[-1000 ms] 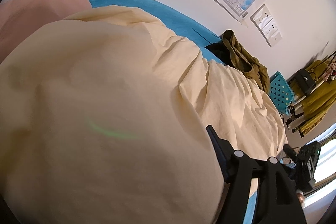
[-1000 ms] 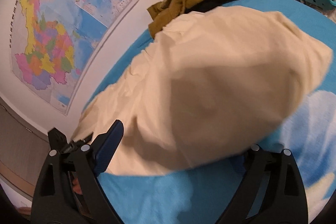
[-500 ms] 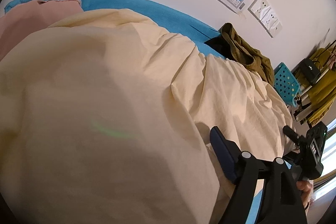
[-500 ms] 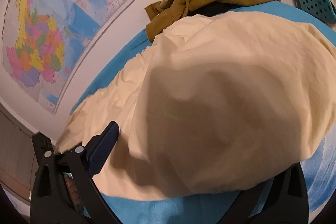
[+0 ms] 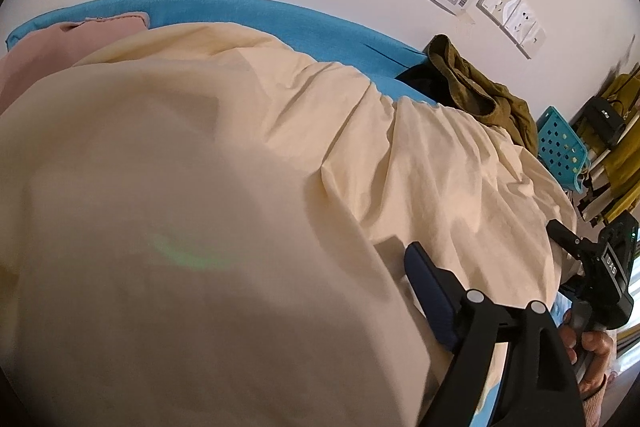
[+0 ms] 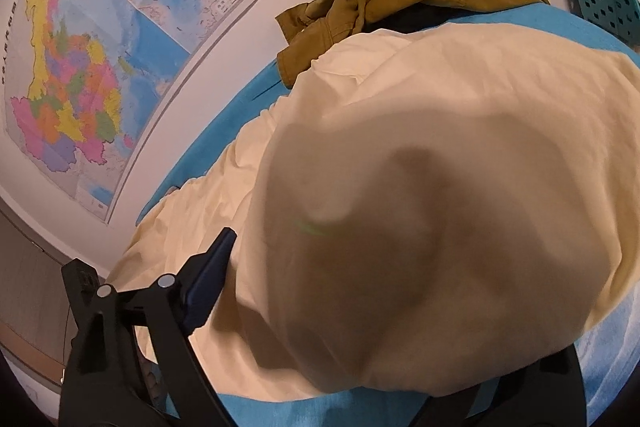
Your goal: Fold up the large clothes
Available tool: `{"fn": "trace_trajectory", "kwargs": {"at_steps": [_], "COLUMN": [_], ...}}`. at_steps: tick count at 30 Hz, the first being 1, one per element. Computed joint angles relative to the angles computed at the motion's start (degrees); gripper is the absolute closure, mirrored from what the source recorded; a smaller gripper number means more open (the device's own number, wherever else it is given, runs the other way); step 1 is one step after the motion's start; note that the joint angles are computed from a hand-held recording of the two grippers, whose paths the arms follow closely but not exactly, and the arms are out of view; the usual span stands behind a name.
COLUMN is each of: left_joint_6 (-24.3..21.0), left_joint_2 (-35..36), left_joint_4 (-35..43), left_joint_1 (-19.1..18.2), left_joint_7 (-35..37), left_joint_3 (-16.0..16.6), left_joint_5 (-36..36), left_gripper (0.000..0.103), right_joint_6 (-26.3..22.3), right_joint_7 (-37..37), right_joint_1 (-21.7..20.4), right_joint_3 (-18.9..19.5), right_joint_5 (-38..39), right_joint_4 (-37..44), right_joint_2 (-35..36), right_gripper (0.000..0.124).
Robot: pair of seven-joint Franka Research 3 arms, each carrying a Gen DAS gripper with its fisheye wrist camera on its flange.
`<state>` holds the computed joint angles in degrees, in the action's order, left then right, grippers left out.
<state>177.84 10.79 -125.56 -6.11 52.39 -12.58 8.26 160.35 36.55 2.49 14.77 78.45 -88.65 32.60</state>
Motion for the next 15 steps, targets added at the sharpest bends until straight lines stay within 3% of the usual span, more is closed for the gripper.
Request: {"fn": "trace_trajectory", "kwargs": {"at_steps": [6, 9, 11, 13, 15], "left_joint_6": [0.3, -0.8, -0.8, -1.1, -0.9], "left_joint_2": [0.9, 0.7, 0.8, 0.7, -0.2], "left_joint_4": [1.1, 1.5, 1.6, 1.5, 1.2], "left_joint_1": [-2.7, -5.2, -4.0, -1.5, -2.7], "left_joint_7": [-4.2, -8.8, -9.4, -7.6, -9.2], "left_joint_3": [3.3, 6.6, 5.5, 3.0, 4.4], "left_joint_5": [4.0, 7.9, 7.5, 5.2, 6.9], "left_gripper": [0.017, 0.032, 0.049, 0.059, 0.069], "right_joint_6": [0.0, -1.7, -2.8, -4.6, -5.6], "right_joint_7": [-1.1, -1.7, -1.3, -2.5, -4.1], "right_joint_1": [-0.8, -1.6, -1.5, -2.0, -2.0], "right_joint_3": [0.5, 0.7, 0.4, 0.5, 0.4], "right_joint_5": [0.4, 1.8, 1.5, 1.8, 1.7], "right_joint_4": [0.4, 0.5, 0.8, 1.0, 0.7], "right_joint_2": [0.7, 0.9, 1.1, 1.1, 0.3], "right_gripper": [0.062, 0.064, 0.066, 0.081, 0.100]}}
